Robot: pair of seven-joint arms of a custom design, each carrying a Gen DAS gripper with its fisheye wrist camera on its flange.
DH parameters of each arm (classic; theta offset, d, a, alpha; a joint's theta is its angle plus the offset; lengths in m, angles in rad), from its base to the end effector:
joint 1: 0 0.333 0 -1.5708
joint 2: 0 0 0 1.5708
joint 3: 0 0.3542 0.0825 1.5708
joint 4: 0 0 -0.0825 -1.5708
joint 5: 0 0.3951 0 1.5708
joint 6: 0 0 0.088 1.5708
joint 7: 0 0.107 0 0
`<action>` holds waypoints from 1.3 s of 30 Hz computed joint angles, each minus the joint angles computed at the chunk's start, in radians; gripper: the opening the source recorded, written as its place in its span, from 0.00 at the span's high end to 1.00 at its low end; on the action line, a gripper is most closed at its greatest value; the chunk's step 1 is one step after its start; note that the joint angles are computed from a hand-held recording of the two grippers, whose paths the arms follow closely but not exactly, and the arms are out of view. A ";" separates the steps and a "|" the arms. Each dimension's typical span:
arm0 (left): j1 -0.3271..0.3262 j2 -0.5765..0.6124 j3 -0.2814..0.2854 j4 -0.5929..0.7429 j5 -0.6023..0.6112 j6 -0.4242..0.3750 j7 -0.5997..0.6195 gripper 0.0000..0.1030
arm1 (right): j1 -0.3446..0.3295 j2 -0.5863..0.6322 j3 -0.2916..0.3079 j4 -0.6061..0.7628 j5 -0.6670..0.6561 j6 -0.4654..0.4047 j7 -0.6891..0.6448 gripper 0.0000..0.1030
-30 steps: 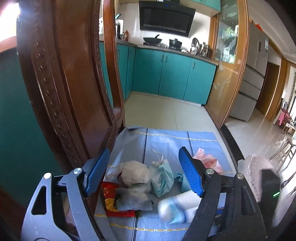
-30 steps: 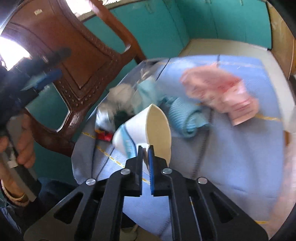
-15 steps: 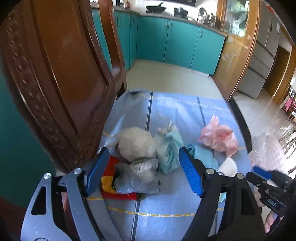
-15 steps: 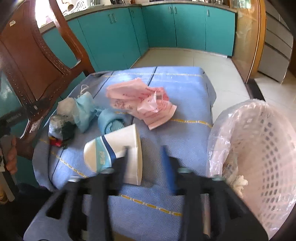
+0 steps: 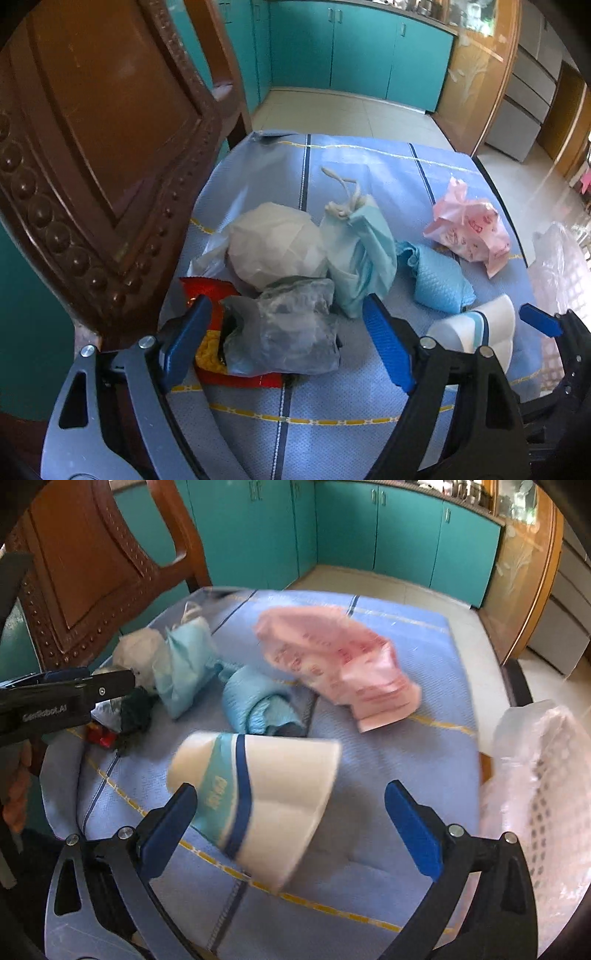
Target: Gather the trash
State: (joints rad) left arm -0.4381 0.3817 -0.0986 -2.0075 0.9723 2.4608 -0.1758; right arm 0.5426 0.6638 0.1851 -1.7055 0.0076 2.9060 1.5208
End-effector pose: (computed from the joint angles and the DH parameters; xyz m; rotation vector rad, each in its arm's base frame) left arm 0.5460 -0.3221 0.2993 -2.2034 1.3611 -0.3710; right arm 0.5754 0.4790 0.2952 -2.3555 1.0952 -0.1894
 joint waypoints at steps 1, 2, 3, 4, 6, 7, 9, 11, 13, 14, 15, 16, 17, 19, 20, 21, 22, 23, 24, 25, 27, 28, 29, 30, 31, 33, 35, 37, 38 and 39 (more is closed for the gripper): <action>-0.003 0.005 -0.002 0.006 0.001 -0.010 0.013 0.27 | 0.003 0.003 -0.001 0.004 0.000 0.002 0.001 0.04; -0.005 0.010 -0.004 0.014 -0.003 -0.020 0.029 0.29 | 0.005 0.003 -0.002 0.003 0.000 0.007 0.003 0.04; -0.005 0.015 -0.006 0.019 -0.005 -0.023 0.042 0.33 | -0.002 0.000 0.006 -0.003 0.004 0.015 0.000 0.04; -0.004 0.021 -0.008 0.023 -0.009 -0.018 0.060 0.39 | -0.016 -0.004 0.024 -0.009 0.015 0.026 -0.010 0.04; -0.005 0.028 -0.008 0.029 -0.017 -0.013 0.084 0.49 | -0.062 -0.009 0.080 -0.026 0.047 0.054 -0.042 0.04; -0.009 0.029 -0.007 0.030 -0.018 -0.015 0.091 0.50 | -0.080 -0.008 0.105 -0.029 0.061 0.063 -0.061 0.04; -0.017 0.029 -0.003 0.033 -0.011 -0.022 0.098 0.56 | -0.080 -0.008 0.109 -0.035 0.071 0.072 -0.075 0.04; -0.020 0.023 0.001 0.027 -0.003 -0.009 0.084 0.57 | -0.049 0.000 0.081 -0.015 0.063 0.054 -0.068 0.04; -0.026 0.009 0.003 0.015 0.009 -0.004 0.064 0.58 | -0.045 0.006 0.079 -0.007 0.063 0.036 -0.074 0.04; -0.029 -0.001 0.004 0.009 0.022 -0.004 0.049 0.58 | -0.043 0.008 0.078 -0.003 0.064 0.029 -0.077 0.04; -0.030 -0.008 0.004 0.003 0.033 -0.002 0.038 0.58 | -0.034 0.011 0.070 0.003 0.063 0.024 -0.073 0.04; -0.033 -0.021 0.005 -0.006 0.057 0.004 0.014 0.58 | -0.030 0.011 0.068 0.004 0.063 0.022 -0.073 0.04; -0.034 -0.028 0.004 -0.011 0.077 0.012 -0.004 0.58 | -0.029 0.010 0.069 0.002 0.063 0.023 -0.077 0.04; -0.040 -0.053 0.006 -0.028 0.154 0.032 -0.068 0.58 | -0.025 0.008 0.066 -0.001 0.063 0.025 -0.078 0.04; -0.040 -0.059 0.004 -0.030 0.191 0.034 -0.097 0.58 | -0.028 0.008 0.072 -0.003 0.069 0.025 -0.079 0.04; -0.045 -0.068 0.001 -0.033 0.234 0.026 -0.127 0.58 | -0.036 0.010 0.084 -0.002 0.080 0.026 -0.080 0.04; -0.053 -0.078 -0.004 -0.034 0.282 0.003 -0.160 0.58 | -0.038 0.014 0.090 0.001 0.089 0.027 -0.077 0.04; -0.054 -0.085 -0.013 -0.034 0.313 -0.019 -0.179 0.58 | -0.045 0.019 0.101 0.005 0.104 0.031 -0.072 0.04; -0.050 -0.087 -0.020 -0.033 0.340 -0.031 -0.194 0.58 | -0.049 0.026 0.106 0.011 0.118 0.029 -0.063 0.04; -0.046 -0.089 -0.030 -0.033 0.355 -0.043 -0.202 0.58 | -0.051 0.032 0.110 0.018 0.129 0.023 -0.055 0.04; -0.037 -0.094 -0.046 -0.034 0.381 -0.052 -0.224 0.58 | -0.058 0.047 0.118 0.035 0.161 0.011 -0.026 0.04; -0.030 -0.092 -0.052 -0.030 0.387 -0.048 -0.229 0.58 | -0.061 0.048 0.120 0.034 0.173 0.013 -0.016 0.03; -0.025 -0.093 -0.056 -0.031 0.390 -0.048 -0.233 0.58 | -0.056 0.054 0.114 0.039 0.182 0.016 0.004 0.03; -0.021 -0.094 -0.060 -0.032 0.393 -0.048 -0.238 0.58 | -0.045 0.058 0.104 0.044 0.184 0.019 0.022 0.03; -0.017 -0.093 -0.062 -0.033 0.397 -0.049 -0.243 0.58 | -0.036 0.061 0.094 0.049 0.180 0.019 0.034 0.03; -0.015 -0.100 -0.066 -0.038 0.407 -0.057 -0.257 0.58 | -0.021 0.065 0.080 0.058 0.159 0.008 0.040 0.04; -0.014 -0.113 -0.070 -0.050 0.426 -0.066 -0.285 0.58 | -0.024 0.067 0.087 0.062 0.148 0.005 0.028 0.08; -0.011 -0.123 -0.074 -0.062 0.451 -0.074 -0.316 0.58 | -0.034 0.060 0.095 0.059 0.144 -0.012 0.016 0.16; -0.010 -0.131 -0.077 -0.070 0.464 -0.082 -0.333 0.58 | -0.041 0.055 0.101 0.053 0.145 -0.014 0.007 0.16; -0.009 -0.135 -0.081 -0.073 0.473 -0.089 -0.344 0.58 | -0.048 0.048 0.106 0.043 0.148 -0.005 -0.001 0.17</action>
State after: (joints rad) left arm -0.4467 0.2465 -0.1794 -2.0807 1.4453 2.3718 -0.5199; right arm 0.4951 0.7114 0.2912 -1.6627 0.1552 2.9008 1.5195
